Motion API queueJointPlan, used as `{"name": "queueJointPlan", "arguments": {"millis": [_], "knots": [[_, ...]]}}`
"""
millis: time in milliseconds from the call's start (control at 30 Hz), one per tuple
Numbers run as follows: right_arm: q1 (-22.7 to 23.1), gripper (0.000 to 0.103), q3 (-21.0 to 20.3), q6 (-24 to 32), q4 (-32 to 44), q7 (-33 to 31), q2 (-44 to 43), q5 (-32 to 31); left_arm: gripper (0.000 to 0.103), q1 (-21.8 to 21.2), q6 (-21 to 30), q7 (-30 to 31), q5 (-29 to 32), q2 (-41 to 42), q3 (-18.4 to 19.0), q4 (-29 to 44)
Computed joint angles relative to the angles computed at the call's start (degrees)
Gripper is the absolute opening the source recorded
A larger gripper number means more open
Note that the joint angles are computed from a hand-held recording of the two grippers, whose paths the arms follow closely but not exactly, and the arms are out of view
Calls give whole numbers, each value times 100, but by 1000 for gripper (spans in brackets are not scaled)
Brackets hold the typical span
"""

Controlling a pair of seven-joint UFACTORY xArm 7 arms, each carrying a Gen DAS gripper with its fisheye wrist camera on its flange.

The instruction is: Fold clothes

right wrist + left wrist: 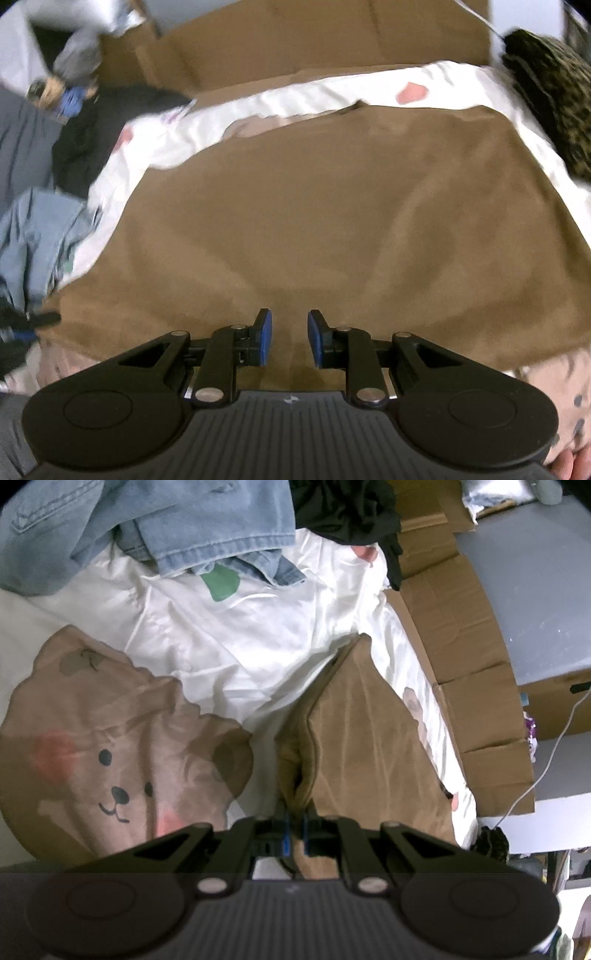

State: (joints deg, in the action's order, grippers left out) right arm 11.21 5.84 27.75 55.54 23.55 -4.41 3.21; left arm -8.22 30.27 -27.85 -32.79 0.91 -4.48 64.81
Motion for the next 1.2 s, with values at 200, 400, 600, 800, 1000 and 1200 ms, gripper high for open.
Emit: {"name": "queueJointPlan", "arguments": {"millis": [200,400,600,800,1000,1200], "knots": [[95,26,66,269,-132,125,159,-113,7,-63,-73,-218,123,-23,-38,-30],[62,27,2,-61,-540,79,-363,101,7,-75,-74,-127,60,-55,-26,-43],[116,27,89,-531,-743,-318,-442,-183,7,-94,-175,106,-133,-120,-20,-108],[191,27,95,-531,-681,-457,-325,-63,6,-130,-323,250,-246,-152,-18,-142],[-47,27,178,-891,-776,381,-327,-470,6,-147,-388,505,-496,-189,-6,-173],[0,27,136,-499,-805,554,-255,-538,6,-216,-552,662,-489,-269,-29,-196]]}}
